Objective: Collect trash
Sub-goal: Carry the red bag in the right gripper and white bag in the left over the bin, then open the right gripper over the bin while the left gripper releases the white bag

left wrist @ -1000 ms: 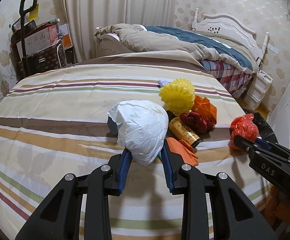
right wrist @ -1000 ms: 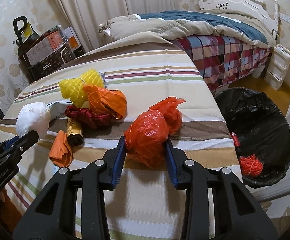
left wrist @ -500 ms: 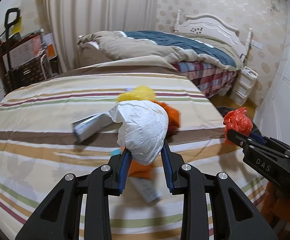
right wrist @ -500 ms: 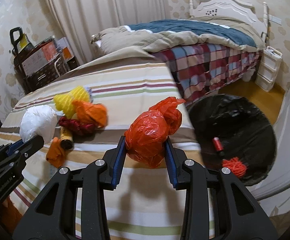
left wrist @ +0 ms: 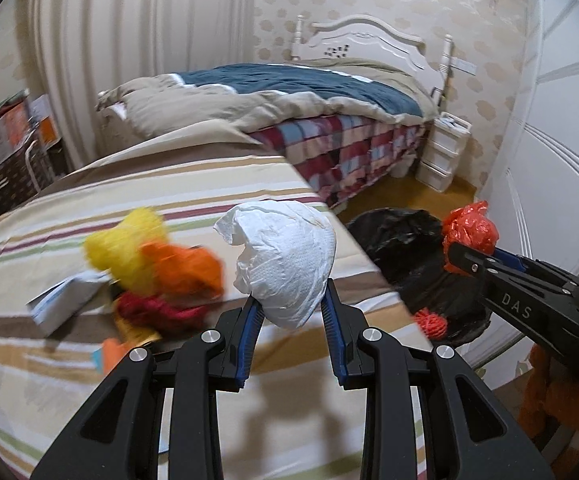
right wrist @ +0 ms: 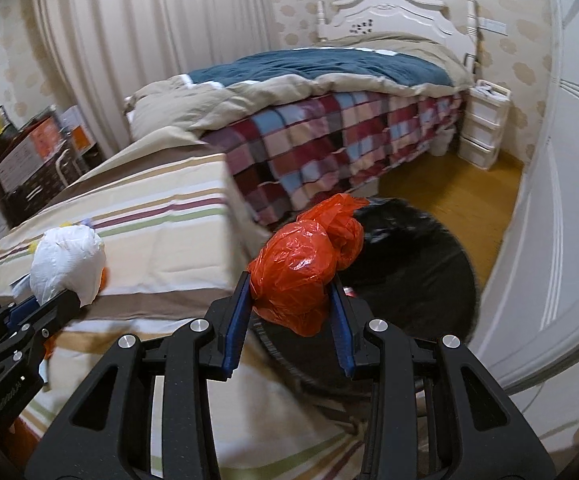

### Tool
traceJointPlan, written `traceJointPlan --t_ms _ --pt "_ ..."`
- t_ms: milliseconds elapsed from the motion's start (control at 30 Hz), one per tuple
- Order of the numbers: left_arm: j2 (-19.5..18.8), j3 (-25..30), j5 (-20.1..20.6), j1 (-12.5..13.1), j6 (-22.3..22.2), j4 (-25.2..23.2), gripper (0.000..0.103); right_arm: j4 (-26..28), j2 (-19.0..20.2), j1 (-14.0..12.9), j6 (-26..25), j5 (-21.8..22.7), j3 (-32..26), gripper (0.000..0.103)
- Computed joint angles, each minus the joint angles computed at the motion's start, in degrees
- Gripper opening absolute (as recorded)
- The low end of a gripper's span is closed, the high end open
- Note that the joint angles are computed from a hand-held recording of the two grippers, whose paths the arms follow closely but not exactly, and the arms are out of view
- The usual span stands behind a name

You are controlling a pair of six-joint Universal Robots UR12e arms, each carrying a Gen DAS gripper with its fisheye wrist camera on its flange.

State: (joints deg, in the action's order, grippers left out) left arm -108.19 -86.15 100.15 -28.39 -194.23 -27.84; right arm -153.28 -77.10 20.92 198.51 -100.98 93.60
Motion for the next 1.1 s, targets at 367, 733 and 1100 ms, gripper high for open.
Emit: traceJointPlan --t_ms 367,733,1100 --pt "-5.32 6.88 -1.24 -1.40 2.58 -2.88 0.031 1.02 0.24 -2.47 0.46 -0.97 0.39 0.036" --pt "-9.74 12.81 -0.55 -2.45 3.79 -6.91 0.031 1.54 0.19 -4.21 1.61 0.02 1.35 0.036" --pt "-11.95 16.10 0.84 -3.27 4.19 -9.43 0.034 1.87 0.43 -5.21 2.94 -0.26 1.68 0.037"
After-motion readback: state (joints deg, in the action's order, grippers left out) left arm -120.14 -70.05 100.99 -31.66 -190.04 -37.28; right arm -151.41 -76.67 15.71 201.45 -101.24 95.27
